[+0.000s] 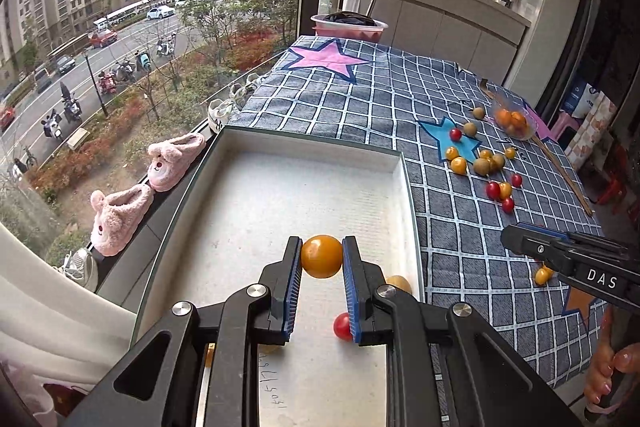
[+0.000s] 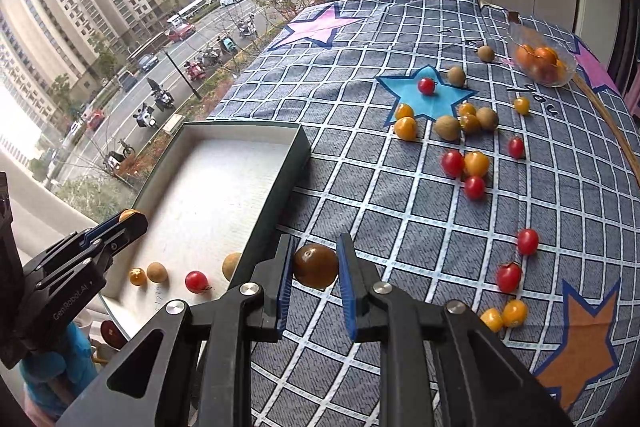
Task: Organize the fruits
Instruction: 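Carry both tomatoes over the white tray and open both grippers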
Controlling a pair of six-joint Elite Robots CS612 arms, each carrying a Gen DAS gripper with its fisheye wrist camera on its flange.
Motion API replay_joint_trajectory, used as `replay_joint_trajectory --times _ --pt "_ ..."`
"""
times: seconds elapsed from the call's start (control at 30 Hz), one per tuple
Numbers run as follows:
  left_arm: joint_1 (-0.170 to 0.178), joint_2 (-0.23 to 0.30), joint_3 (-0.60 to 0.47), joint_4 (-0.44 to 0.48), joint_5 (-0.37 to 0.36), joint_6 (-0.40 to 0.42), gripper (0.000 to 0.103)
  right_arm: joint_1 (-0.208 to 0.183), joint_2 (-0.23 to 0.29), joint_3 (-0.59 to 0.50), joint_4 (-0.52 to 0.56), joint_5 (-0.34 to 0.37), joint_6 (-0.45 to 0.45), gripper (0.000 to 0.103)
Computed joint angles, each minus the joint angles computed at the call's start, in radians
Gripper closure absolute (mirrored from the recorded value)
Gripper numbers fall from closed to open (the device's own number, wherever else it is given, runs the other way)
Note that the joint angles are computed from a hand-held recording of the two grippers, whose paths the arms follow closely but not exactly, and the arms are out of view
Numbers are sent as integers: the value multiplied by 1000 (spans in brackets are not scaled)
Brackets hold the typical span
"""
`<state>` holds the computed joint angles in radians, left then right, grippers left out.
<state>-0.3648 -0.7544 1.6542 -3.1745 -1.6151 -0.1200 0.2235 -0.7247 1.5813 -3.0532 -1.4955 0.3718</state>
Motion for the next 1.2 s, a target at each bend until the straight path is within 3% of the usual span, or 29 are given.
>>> replay_joint_trajectory --times 0.47,1.0,1.2 --pt "28 64 -95 107 15 -24 82 10 81 -157 115 132 -20 80" --pt "30 99 -148 225 50 -17 82 33 198 -371 344 86 -88 80" --pt "21 98 -146 232 78 7 82 52 219 -420 400 16 -154 78"
